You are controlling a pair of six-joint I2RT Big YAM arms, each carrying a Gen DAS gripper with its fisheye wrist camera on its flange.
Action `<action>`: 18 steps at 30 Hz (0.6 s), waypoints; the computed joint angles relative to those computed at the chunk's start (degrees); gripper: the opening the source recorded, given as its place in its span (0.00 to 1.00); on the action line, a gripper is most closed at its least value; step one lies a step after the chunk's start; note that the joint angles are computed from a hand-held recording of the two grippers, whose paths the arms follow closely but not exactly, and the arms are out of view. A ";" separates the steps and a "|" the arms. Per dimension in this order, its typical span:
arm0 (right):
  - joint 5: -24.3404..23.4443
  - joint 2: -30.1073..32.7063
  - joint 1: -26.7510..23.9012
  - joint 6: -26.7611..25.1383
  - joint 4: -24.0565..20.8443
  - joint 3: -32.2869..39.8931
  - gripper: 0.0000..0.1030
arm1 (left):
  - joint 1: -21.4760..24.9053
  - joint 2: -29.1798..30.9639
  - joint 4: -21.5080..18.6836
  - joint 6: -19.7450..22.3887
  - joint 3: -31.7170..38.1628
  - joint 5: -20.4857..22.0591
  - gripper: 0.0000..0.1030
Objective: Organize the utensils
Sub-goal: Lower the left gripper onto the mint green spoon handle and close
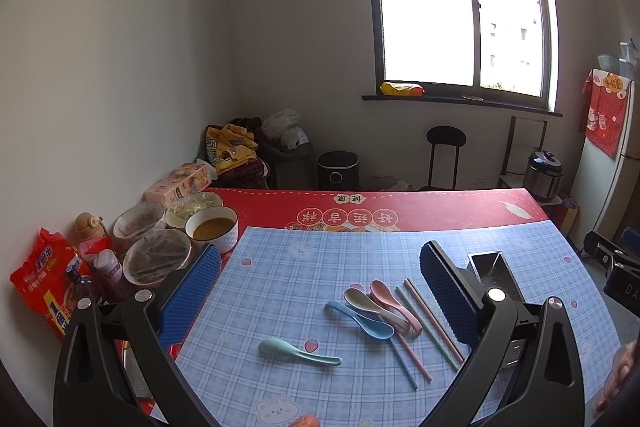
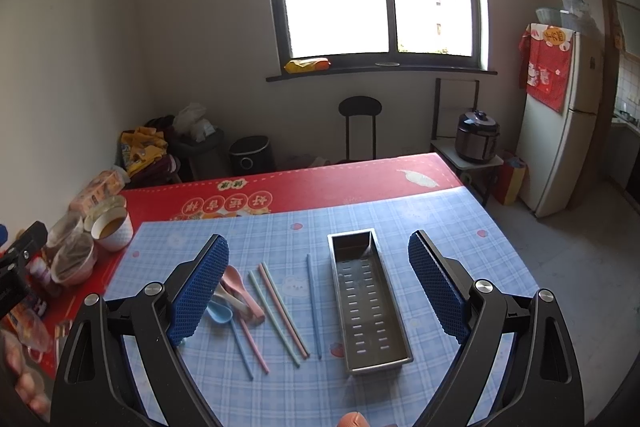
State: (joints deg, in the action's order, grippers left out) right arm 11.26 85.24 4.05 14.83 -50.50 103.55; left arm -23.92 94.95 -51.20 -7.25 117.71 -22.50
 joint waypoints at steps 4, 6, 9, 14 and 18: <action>-2.47 0.10 -1.72 0.07 0.06 0.13 0.86 | 0.14 0.56 -1.99 -1.20 1.58 -0.10 0.95; -4.02 -0.16 -2.93 0.20 0.96 -0.54 0.86 | 0.30 1.09 -3.48 -2.30 2.59 -1.34 0.95; -9.15 -0.07 -5.33 -1.02 2.11 -1.10 0.86 | 0.43 2.11 -6.08 -3.57 3.80 -4.79 0.95; -14.36 1.03 -8.32 -6.19 3.08 -2.15 0.86 | 1.76 4.05 -15.23 -10.91 5.37 -6.77 0.83; -18.21 2.96 -9.87 -9.95 1.88 -2.16 0.86 | 3.75 4.87 -22.89 -21.83 4.16 -1.27 0.70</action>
